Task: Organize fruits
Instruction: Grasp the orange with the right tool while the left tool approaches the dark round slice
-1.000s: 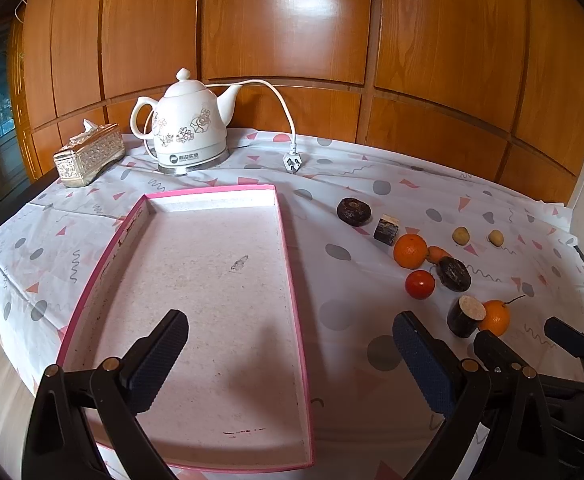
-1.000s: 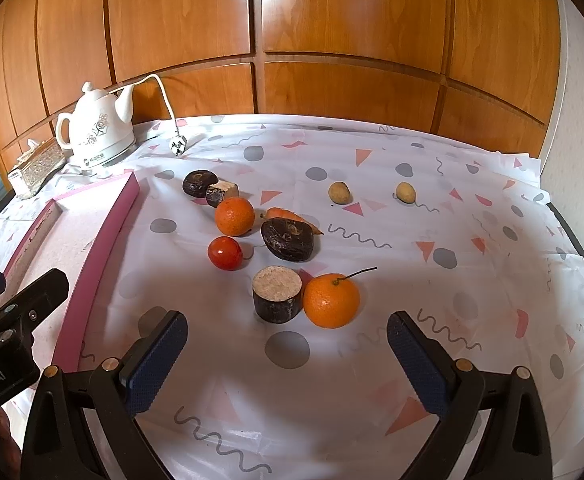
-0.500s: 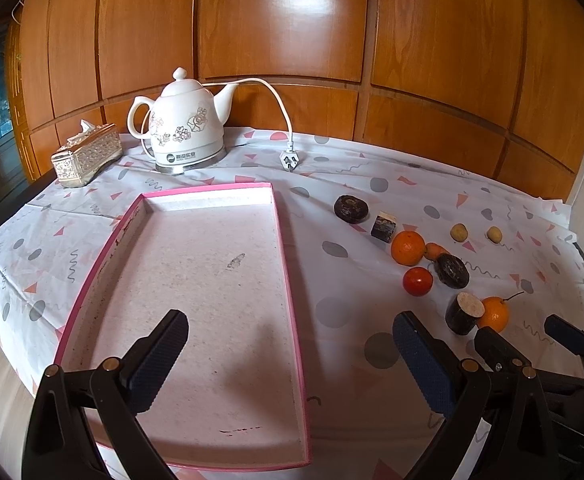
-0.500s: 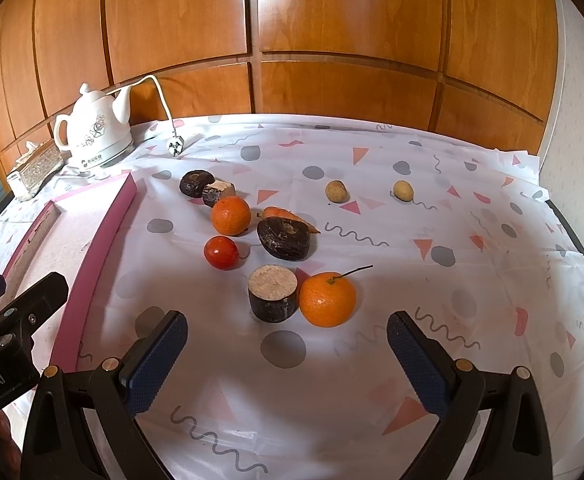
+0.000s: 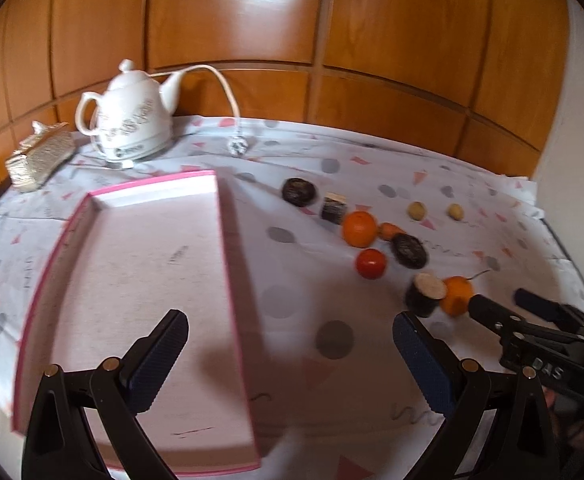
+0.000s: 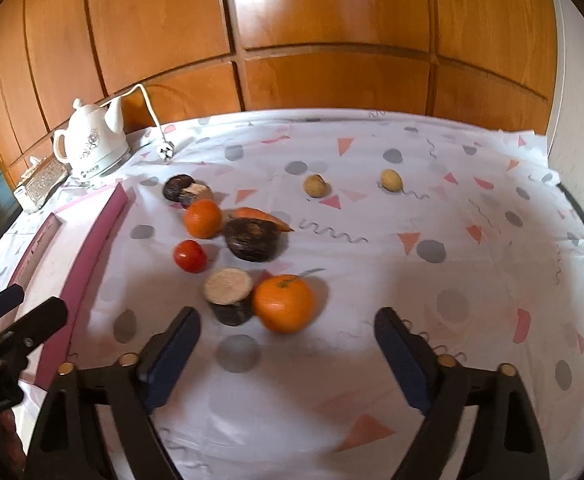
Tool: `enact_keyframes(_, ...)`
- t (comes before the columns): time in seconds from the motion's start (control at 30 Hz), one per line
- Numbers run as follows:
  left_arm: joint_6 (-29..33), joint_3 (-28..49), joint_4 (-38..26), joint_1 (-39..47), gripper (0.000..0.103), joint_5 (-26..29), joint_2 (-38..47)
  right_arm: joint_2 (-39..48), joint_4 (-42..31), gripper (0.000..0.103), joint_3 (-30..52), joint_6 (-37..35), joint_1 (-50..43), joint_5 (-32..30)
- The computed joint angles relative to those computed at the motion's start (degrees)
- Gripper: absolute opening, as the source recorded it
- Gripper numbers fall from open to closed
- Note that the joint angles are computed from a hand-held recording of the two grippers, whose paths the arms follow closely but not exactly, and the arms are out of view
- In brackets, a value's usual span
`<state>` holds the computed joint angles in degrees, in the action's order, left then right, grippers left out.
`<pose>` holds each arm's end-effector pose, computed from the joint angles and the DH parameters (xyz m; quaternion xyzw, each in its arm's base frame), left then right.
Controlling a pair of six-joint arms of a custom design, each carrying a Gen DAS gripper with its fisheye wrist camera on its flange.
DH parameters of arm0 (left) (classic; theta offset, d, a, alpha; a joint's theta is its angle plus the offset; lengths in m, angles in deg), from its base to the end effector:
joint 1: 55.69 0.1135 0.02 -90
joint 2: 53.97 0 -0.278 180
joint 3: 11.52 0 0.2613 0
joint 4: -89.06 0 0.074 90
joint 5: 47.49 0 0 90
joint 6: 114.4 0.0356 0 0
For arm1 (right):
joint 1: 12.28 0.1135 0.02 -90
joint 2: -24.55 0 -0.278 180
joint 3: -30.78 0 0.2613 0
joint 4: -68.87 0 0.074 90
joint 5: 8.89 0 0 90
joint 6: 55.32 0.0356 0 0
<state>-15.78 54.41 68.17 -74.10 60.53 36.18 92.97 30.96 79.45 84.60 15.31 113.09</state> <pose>0.3145 -0.1163 0.2079 0.2715 0.8736 -0.1764 0.3634 0.2032 0.0849 0.1957 0.2540 0.8910 -0.0387 0.3744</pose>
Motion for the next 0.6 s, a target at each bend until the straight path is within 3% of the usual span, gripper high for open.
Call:
enact_keyframes(0.13,0.5,1.5,-1.3,-1.0,0.103,0.7,1.2,-3.7,2.8,0.047,-3.9,-5.3,-5.8,-6.5)
enact_keyframes(0.2,1.4,3.3,-3.5,-1.9,0.103,1.5,2.8,-4.9,3.9,0.041,-5.5,-7.5,-7.8,-8.5)
enact_keyframes(0.4,2.8,5.0,-4.9,-5.3,0.103,-1.0,4.8,-6.2,7.5,0.040,-8.1,-11.1,-11.3,-14.8)
enact_keyframes(0.5,3.1,6.3,-5.7,-6.3,0.102,0.4,6.2,-6.1,9.0,0.040,-9.0,-11.8,-12.2,-16.9)
enact_keyframes(0.6,2.7,8.5,-7.8,-6.8,0.093,1.0,8.5,-5.6,10.9,0.040,-9.3,-13.9,-12.9,-19.2)
